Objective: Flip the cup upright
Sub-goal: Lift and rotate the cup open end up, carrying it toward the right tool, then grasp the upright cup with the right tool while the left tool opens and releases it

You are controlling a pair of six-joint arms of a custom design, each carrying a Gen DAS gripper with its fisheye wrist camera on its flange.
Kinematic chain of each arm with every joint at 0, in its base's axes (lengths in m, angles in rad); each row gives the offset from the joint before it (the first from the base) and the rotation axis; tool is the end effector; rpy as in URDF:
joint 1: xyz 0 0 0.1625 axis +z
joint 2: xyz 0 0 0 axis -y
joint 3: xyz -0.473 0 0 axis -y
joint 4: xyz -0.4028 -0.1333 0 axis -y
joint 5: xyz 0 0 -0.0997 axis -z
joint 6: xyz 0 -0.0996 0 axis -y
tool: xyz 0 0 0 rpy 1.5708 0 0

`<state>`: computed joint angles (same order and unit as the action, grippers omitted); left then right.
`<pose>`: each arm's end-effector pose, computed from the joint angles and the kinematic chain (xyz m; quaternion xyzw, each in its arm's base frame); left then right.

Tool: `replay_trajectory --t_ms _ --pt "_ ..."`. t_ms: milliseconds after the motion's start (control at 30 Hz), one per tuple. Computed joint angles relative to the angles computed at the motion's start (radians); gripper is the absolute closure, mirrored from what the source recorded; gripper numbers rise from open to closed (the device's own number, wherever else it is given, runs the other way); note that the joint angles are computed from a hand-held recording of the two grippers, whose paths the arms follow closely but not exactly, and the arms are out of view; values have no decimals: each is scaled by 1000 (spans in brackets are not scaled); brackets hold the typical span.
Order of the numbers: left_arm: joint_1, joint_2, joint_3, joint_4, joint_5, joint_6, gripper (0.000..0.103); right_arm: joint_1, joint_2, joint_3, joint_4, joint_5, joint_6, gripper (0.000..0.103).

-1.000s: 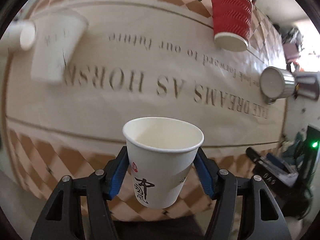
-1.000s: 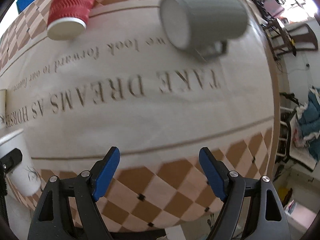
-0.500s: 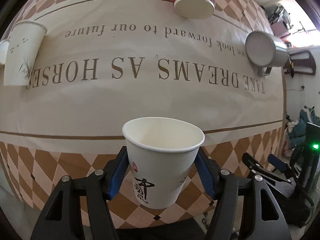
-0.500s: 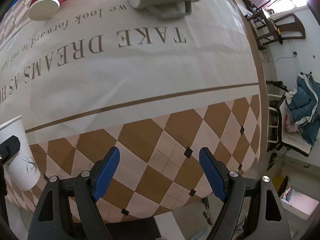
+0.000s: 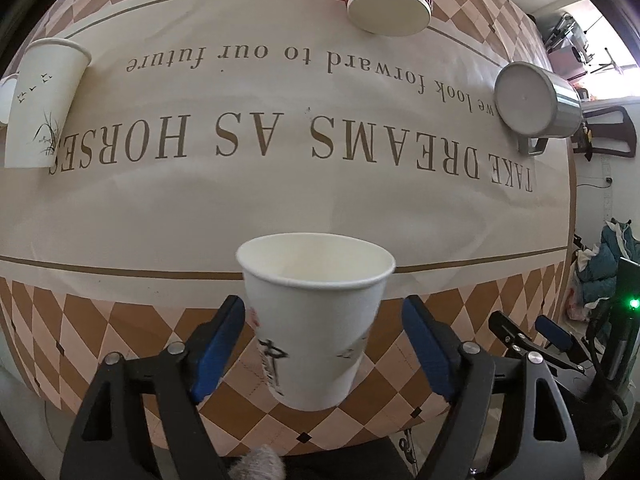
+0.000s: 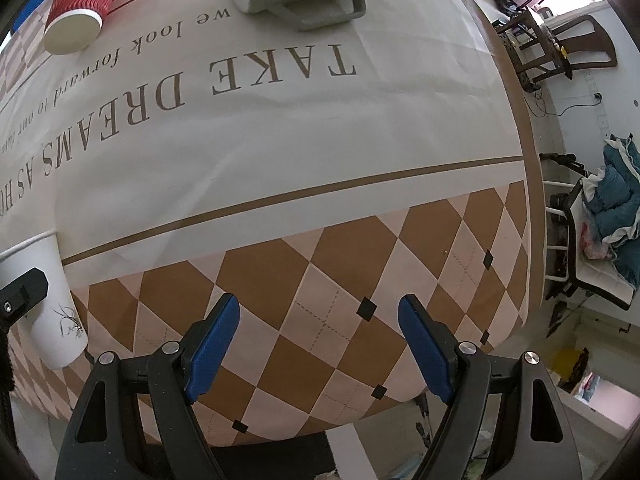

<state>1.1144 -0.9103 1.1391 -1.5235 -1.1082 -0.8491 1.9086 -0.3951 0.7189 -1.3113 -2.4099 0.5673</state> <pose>-0.1728 -0.7553 0.3317 -0.1572 0.9517 -0.0315 0.2617 0.3425 -0.7965 0.1059 0.0162 -0.8824 -0.0656 0.4657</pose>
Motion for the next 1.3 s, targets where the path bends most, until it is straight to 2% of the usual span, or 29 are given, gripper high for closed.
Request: replay_trajectory --t_ms 333,367,467,600,800,967,1033,1100,1300 --pt "-33 -51 32 -54 51 0 23 1 -27 33 -35 18 -4 20" --pt "-40 -64 37 -57 67 -2 23 3 -30 35 -38 22 -2 20" --pt "-60 -104 52 -55 132 -8 3 10 -36 36 -44 34 -1 20" --pt "-92 -159 84 -3 250 -54 3 23 -44 32 -62 64 -15 20" --pt "-101 -224 131 215 402 -196 2 54 -25 0 -89 147 -68 20" --pt "-69 -254 186 278 416 -267 2 81 30 -60 -114 249 -137 20" --pt "-48 -255 199 291 398 -294 2 89 64 -97 -103 270 -151 20" --pt "-32 -253 208 303 382 -317 2 94 103 -152 -71 279 -156 20" --pt "0 -267 250 253 360 -293 2 102 212 -304 35 289 -160 20"
